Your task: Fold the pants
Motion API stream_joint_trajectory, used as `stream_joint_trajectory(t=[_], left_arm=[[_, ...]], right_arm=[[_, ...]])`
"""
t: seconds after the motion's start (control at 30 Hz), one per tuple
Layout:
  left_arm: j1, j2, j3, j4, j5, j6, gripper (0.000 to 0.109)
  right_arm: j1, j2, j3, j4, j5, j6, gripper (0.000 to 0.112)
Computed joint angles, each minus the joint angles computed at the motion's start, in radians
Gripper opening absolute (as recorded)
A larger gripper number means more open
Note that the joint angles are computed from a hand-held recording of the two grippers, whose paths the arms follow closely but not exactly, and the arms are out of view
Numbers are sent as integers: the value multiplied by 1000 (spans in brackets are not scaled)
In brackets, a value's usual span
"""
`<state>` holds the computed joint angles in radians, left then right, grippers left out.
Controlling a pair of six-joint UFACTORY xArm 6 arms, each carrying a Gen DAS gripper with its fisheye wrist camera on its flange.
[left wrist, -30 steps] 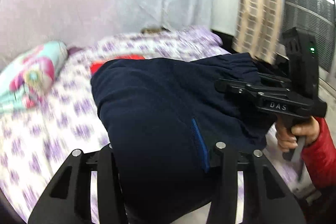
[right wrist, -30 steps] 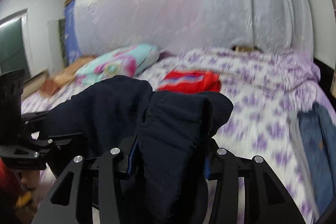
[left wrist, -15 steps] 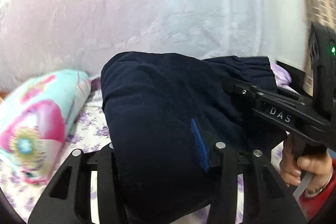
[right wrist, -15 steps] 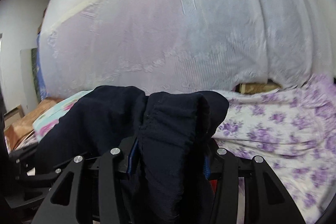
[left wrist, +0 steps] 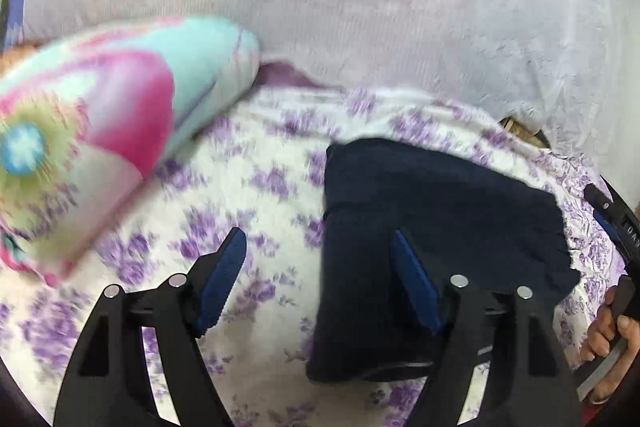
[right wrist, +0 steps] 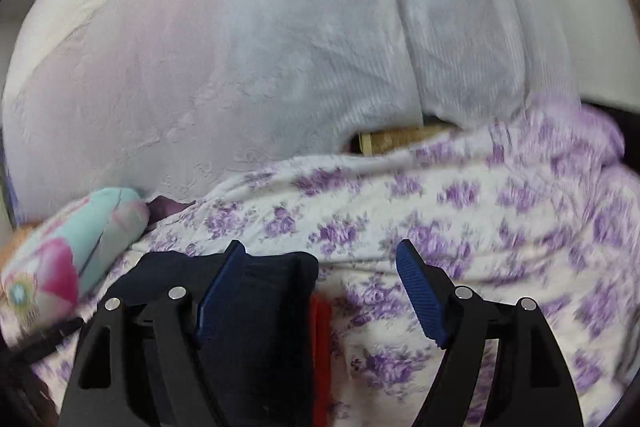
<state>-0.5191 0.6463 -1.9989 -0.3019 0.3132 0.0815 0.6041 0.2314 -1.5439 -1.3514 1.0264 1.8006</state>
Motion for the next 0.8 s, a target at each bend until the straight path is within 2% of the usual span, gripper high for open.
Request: stream_joint_trajectory(t=[0.03,0.07,0.1,0.13,0.17,0.2,0.23,0.3,0.37,0.4,0.47,0.5,0.57,0.67,0.73,0.8], left_arm=[[-4,1,-3,19,-11,22,76],[-12,27,-48,81,20,2,83],[-17,33,-53,184,29,-60,86],[-27,71,-100,289,74,-87,89],[-34,97,-131,382,113,-122,89],[-40,126,-172,433,152,-145,89],[-40,128,-182,443,168,-158,91],[-30,112,-151,392,146,-145,95],[-26,104,-139,372,139,-151,95],[-24,95,-120,400,113,-184,95],[-24,35,-12,532,14,-290,95],[-26,14,26,567,-20,-306,97],[-37,-44,116,644,-50,-332,98],[-39,-136,236,911,-71,-551,98],[-38,-202,336,945,-117,-584,98],[-40,-261,420,955,-135,-597,98]], right_arm=[[5,33,-41,34,-6,-78,78],[9,65,-80,65,-1,-135,79],[12,112,-141,129,21,-235,81],[12,194,-226,207,74,-326,83],[13,243,-270,244,105,-376,87],[12,257,-271,239,111,-383,93],[18,244,-245,212,118,-349,93],[30,235,-243,179,130,-331,93],[70,191,-166,29,144,-221,93],[87,185,-154,-5,151,-203,94],[105,225,-207,52,196,-277,100],[96,275,-269,144,217,-369,99],[77,296,-306,262,203,-433,99],[106,220,-204,211,207,-289,99],[136,191,-164,186,233,-223,99],[182,172,-140,150,299,-172,99]])
